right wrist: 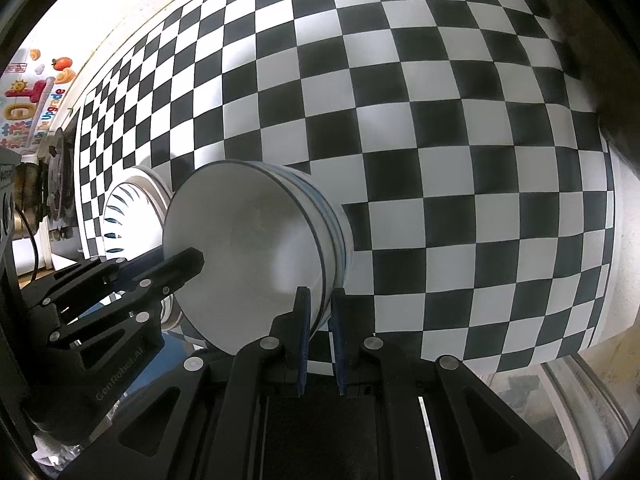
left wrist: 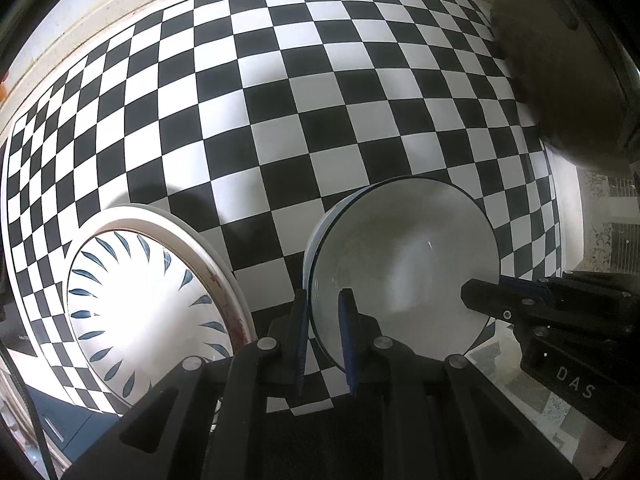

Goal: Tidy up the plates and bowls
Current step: 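Lower the bowl stack beside the plate stack and open the right gripper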

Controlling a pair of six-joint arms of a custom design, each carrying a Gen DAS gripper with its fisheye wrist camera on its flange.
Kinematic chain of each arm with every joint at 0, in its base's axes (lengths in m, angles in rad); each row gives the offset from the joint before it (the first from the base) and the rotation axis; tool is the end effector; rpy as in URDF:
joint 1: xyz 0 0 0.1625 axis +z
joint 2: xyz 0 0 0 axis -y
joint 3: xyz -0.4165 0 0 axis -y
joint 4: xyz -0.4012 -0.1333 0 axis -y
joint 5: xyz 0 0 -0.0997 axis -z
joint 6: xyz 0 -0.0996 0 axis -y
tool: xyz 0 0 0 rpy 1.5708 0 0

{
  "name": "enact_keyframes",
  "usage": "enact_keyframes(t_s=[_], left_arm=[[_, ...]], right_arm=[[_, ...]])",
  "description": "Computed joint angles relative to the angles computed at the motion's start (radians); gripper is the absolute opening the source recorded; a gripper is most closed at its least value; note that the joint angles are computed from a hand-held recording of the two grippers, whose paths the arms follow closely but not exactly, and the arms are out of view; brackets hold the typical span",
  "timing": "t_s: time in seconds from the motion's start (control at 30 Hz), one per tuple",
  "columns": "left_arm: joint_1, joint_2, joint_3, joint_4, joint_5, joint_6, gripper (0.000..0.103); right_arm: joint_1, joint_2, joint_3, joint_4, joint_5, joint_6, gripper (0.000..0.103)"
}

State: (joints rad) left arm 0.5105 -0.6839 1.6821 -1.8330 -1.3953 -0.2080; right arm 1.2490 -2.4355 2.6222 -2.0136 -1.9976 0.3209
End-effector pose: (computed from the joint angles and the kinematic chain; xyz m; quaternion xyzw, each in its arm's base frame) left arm -0.4047 -0.3994 -0.0512 0.4129 0.8333 0.2402 0.2782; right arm 0.0251 -0.2157 0.2958 -0.3318 -0.9112 0.1247 0.2101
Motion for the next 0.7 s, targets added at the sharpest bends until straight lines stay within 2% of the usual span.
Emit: enact_keyframes(t_s=[0.33,0.43,0.5,0.57,0.7], left_arm=[[-0.001,-0.013,0.000,0.009,-0.004,-0.008,0.013],[-0.014,-0.036,0.011,-0.010,0.021,0.007,0.013],[-0.020,-0.055,0.012,-0.016,0.028,0.017,0.013],[-0.025,-0.074,0.012,-0.024,0.035,0.027,0.013],[-0.035,-0.128,0.009,-0.034,0.037,0.051,0.013]], right_arm=[[0.009,0.006,0.005,-0.013,-0.008,0.029,0.013],[0.057,0.003,0.006,-0.019,-0.047,0.063,0.013],[0.120,0.011,-0.003,-0.008,-0.089,0.112,0.013],[0.214,0.025,-0.020,0.013,-0.148,0.186,0.013],[0.439,0.078,-0.075,0.097,-0.273,0.386,0.013]])
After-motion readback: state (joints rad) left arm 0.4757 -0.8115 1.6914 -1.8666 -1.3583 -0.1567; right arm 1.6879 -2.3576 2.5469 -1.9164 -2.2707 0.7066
